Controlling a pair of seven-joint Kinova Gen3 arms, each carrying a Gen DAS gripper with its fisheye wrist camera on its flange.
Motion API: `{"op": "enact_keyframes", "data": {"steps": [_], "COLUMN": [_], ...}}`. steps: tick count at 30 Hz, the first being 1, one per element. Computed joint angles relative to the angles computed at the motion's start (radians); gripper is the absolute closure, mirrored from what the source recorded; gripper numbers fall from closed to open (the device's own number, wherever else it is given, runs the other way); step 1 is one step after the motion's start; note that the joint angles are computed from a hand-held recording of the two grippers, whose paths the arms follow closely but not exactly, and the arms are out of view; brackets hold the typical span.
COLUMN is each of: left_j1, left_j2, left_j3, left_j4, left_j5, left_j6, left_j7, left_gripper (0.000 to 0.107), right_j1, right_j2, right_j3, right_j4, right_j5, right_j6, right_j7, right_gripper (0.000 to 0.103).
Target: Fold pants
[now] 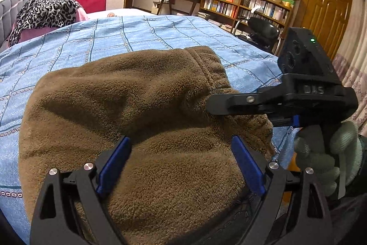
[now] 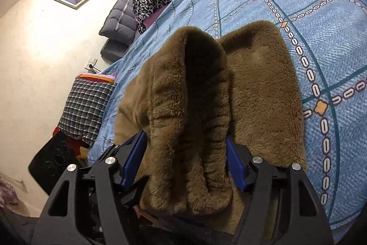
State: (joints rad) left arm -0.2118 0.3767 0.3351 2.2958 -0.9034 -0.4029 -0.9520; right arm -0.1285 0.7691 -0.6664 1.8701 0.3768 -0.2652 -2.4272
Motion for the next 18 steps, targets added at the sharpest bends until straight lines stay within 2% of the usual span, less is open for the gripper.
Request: {"op": "enact_keyframes", "data": {"steps": [2, 5, 8, 14, 16, 18], "left_j1": [-0.003, -0.022, -0.071, -0.085, -0.066, -0.034], "left_j2": [-0.001, -0.006, -0.028, -0.100, -0.094, -0.066], "left_j3": [0.005, 0.021, 0.048, 0.007, -0.007, -0.013], "left_j4": [-0.004, -0.008, -0.013, -0.012, -0.025, -0.049], "left_j5": [-0.006, -0.030, -0.103, -0.201, -0.236, -0.283], "left_j6": [0.006, 0.010, -0.008, -0.097, -0.089, -0.044], "left_j7": [0.010, 0.043, 0.128, 0.232, 0.263, 0.311], "left_gripper": [0.020, 0.020, 0.020, 0.019, 0.019, 0.019], "right_j1": [-0.022, -0.061, -0.066, -0.076, -0.071, -0.061], "right_j2": [-0.005, -0.044, -0.102, -0.229, -0.225, -0.197], "right_j3": [0.017, 0.056, 0.070, 0.154, 0.178, 0.186], "right_j4": [-0.019, -0.016, 0.011, 0.119, 0.142, 0.148], "right_j5": [-0.009, -0.033, -0.040, -0.049, -0.044, -0.036], "right_j6": [0.023, 0.022, -0.005, -0.096, -0.097, -0.084], "right_j7": [0.006, 0.036, 0.059, 0.042, 0.014, -0.014], "right_gripper": [0.064, 0.075, 0.078, 0.078, 0.078, 0.078]}}
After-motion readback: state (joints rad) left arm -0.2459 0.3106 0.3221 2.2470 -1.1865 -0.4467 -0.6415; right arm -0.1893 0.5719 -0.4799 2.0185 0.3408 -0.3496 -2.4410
